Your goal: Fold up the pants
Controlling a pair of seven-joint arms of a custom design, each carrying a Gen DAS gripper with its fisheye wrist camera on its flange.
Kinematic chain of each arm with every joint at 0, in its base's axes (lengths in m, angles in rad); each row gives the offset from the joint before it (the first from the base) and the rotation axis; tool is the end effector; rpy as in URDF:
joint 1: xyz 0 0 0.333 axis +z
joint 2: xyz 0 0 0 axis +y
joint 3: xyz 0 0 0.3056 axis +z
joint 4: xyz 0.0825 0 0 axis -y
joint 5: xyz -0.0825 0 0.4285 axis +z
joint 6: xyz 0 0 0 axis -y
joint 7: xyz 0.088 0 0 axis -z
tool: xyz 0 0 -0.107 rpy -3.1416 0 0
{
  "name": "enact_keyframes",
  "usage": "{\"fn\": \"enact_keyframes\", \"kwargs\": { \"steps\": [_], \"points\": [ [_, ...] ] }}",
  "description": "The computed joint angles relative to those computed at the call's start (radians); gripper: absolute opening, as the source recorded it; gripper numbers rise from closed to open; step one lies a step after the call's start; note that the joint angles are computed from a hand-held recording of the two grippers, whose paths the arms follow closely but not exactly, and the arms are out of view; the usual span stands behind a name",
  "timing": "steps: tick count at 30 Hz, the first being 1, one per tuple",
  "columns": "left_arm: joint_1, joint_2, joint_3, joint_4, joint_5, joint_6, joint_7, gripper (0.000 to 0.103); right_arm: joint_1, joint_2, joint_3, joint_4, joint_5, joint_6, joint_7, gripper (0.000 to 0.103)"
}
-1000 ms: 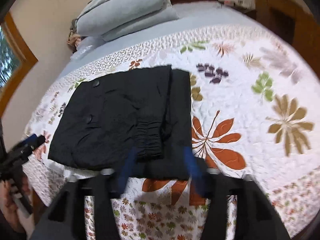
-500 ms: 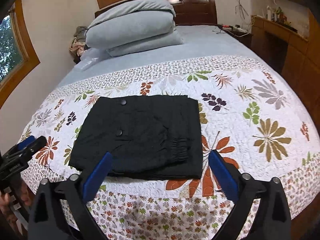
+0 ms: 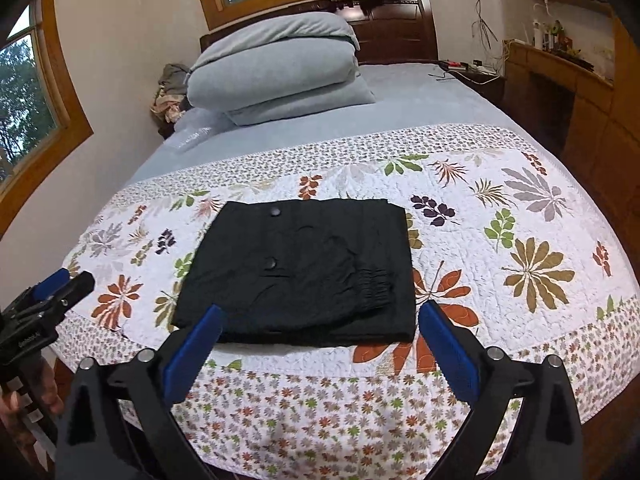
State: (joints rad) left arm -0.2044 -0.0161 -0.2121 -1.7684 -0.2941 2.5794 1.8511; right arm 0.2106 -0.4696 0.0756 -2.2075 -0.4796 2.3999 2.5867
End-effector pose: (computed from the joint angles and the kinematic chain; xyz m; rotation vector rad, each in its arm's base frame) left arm 0.5981 -0.2602 0.6351 -1.2986 2.2333 -1.0742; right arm 0.4859 0.1455 0.6228 -1.2848 2.1158 -0.7117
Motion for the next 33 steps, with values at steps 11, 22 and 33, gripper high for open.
{"fn": "enact_keyframes", "kwargs": {
  "steps": [11,22,33],
  "points": [
    [-0.001,-0.018,0.002,-0.001,-0.079,-0.033,0.048,0.100,0.011,-0.004,0.006,0.006,-0.005,-0.003,-0.015,0.100],
    [0.000,-0.017,0.001,-0.009,-0.064,-0.013,0.041,0.100,0.016,0.005,0.011,0.015,-0.010,0.002,-0.048,0.100],
    [0.001,-0.018,0.000,-0.010,-0.054,-0.016,0.038,0.100,0.013,0.001,0.012,0.016,-0.017,-0.008,-0.042,0.100]
  ]
}}
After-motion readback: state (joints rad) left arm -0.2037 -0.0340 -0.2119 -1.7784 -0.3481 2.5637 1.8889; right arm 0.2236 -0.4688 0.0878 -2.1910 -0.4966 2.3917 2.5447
